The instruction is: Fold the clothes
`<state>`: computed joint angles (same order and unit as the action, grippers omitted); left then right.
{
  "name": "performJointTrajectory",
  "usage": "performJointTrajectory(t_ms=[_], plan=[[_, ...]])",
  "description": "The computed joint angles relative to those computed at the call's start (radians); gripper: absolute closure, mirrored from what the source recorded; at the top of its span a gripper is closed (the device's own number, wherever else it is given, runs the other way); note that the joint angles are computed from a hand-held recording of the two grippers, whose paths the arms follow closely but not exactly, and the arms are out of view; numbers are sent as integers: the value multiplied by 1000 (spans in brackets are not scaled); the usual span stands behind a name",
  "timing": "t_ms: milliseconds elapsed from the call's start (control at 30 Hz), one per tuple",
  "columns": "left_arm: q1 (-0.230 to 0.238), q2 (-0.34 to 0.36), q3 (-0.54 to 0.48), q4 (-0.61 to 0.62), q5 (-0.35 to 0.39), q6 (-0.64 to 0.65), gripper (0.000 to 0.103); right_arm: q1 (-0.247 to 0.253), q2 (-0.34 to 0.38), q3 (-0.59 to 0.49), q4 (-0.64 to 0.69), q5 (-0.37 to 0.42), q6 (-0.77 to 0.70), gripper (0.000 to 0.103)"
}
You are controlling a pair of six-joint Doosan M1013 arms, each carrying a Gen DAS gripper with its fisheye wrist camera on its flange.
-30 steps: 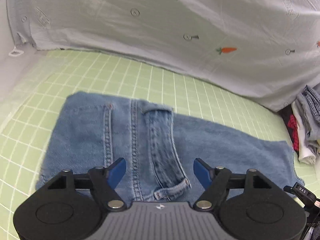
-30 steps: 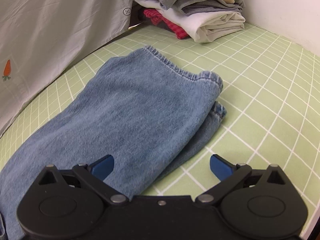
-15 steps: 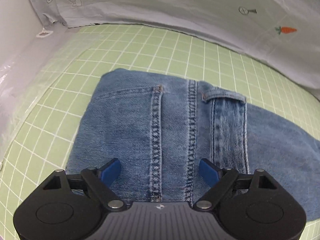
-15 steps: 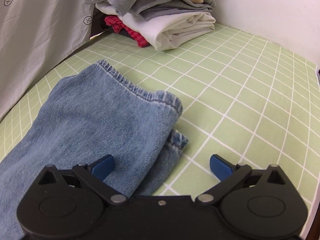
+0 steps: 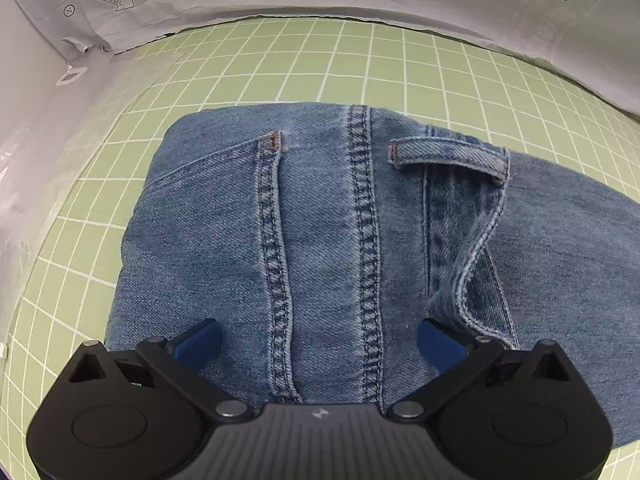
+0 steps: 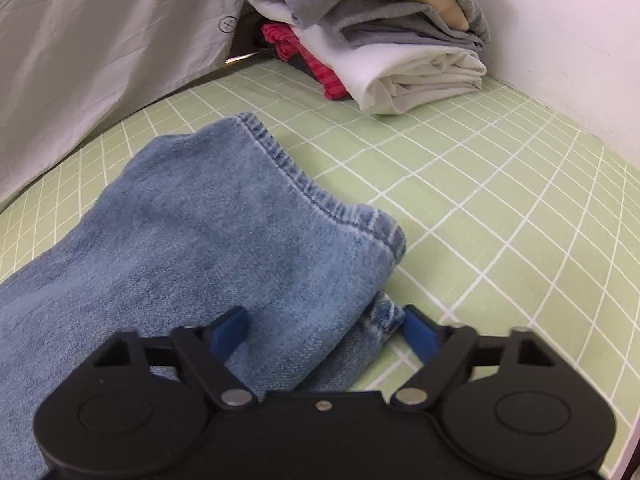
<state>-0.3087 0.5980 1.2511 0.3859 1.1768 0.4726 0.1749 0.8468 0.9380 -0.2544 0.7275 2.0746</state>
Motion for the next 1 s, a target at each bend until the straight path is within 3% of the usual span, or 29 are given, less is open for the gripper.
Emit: performJointTrajectory(t_ms=[33,100,167,300,433,533,767,900,1000], plan=[[-2,-1,2,5,-1,-5,0,-5,2,-10,43,4,-28,75],[-4,-1,2,10,5,-9,0,-13,11,-40,118,27,-68,85],[1,-6,3,-3,0,0,0,-12,14,-58,125,31,-70,86],[19,-41,30,-25,-71,-45,0,-1,-17,-36,139,-61,-124,87],[23,-103,78,23,-157,-146,0,20,-36,-52,162,-113,-217,88],[25,-141,101,70,-177,-176,0,45,-45,-72,189,-150,-298,88],[49,-210,176,91,-181,-184,0,139,-84,-28,226,-256,-509,88],[62,-259,245,83,-188,-164,0,203,-118,68,229,-300,-637,88],[69,-297,301,58,-187,-158,0,251,-134,147,172,-294,-643,88]])
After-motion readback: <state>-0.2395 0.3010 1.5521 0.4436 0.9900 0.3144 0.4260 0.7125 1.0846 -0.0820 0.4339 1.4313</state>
